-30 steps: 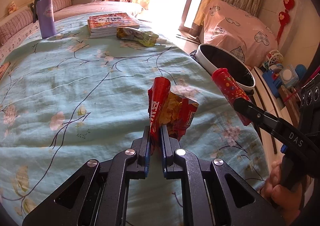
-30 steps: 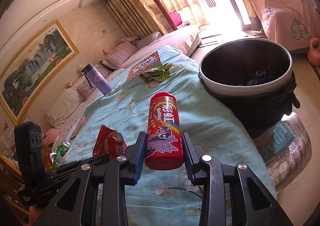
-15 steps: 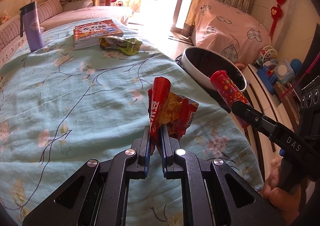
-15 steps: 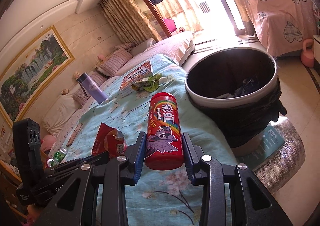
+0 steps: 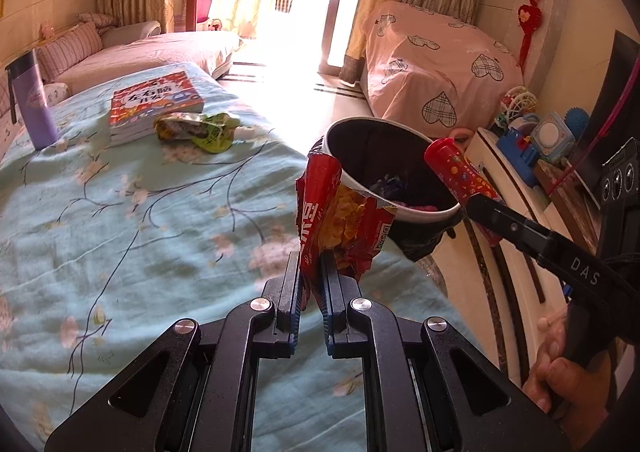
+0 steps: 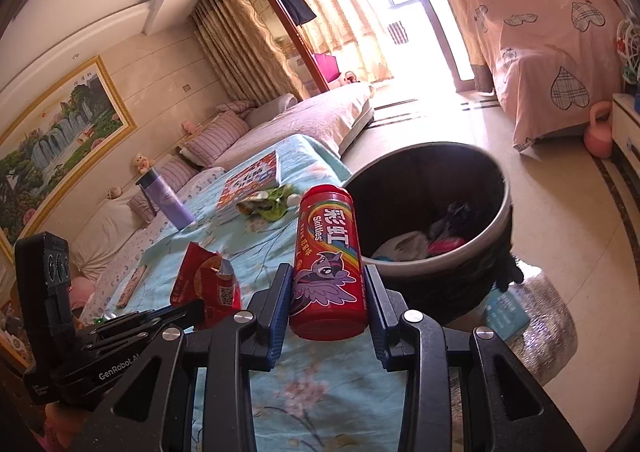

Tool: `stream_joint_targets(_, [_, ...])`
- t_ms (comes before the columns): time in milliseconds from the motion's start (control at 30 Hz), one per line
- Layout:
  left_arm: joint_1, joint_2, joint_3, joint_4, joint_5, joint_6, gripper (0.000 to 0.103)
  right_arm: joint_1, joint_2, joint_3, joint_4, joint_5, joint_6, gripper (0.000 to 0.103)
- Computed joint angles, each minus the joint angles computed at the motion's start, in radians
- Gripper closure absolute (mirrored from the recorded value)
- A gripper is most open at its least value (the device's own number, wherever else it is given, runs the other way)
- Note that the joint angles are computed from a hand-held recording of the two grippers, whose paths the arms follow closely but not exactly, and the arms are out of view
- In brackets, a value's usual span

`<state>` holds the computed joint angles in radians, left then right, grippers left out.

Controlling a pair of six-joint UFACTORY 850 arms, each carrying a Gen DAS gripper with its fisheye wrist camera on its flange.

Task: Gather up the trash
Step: 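Carry the red snack bag and red candy tube over the black bin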

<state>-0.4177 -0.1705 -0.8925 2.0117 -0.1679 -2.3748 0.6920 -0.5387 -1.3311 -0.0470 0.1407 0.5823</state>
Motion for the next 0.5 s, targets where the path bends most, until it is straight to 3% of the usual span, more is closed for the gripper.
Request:
stream_joint_targets(333, [-0.021,-0.066,-0.086,-0.116,0.015,0.133,0.095,-0.033,-0.002,-0.01,0.172,-0.033,-0.191,0.068])
stream_joint_targets(500, [-0.018,-0.087,-0.107,-0.08,0.034,0.097,0.095,-0.045,-0.005,-0.015,0.166,-0.044,-0.187,0.068])
